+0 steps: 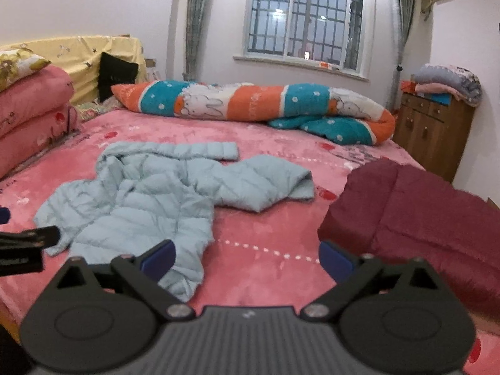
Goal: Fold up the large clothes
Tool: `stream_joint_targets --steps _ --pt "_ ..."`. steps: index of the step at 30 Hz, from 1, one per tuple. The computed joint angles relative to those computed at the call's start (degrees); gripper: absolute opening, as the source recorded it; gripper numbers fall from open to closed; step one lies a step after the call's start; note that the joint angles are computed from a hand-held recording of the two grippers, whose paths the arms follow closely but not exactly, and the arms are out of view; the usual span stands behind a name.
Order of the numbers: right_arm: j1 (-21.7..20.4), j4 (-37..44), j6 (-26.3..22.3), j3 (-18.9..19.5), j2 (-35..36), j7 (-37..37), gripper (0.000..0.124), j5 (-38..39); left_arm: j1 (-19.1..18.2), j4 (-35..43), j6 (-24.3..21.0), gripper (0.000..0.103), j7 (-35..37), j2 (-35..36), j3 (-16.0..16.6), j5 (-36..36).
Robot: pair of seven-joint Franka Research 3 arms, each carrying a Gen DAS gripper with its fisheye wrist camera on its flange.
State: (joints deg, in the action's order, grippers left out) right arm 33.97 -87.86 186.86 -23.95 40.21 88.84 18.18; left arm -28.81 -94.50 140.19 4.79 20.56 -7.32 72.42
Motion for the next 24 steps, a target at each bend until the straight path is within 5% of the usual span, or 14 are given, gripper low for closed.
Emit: stream_joint_targets --steps 7,13,17,24 --pt "-10.1 5.3 -2.0 11.9 2.9 -2.6 0.092 -2.0 0.8 1.0 -0.2 0.103 -0.1 2.4 0.9 1.6" --pt "-22.9 13.1 -6.7 29.7 7.1 -9.5 0.092 -3.0 1.8 0.9 0.5 0.103 0.0 3.3 2.3 1.2" --pt "-24.8 19.2 -10.9 33.2 10.8 -12.0 0.091 -1.3 1.8 2.8 -0.6 0.103 -0.4 5.2 3.6 3.0" --pt "-22.8 35.2 -20.3 30.5 20.1 -9.4 0.090 0.4 2.3 6.6 1.1 0.103 -7.4 8.3 6.2 6.4"
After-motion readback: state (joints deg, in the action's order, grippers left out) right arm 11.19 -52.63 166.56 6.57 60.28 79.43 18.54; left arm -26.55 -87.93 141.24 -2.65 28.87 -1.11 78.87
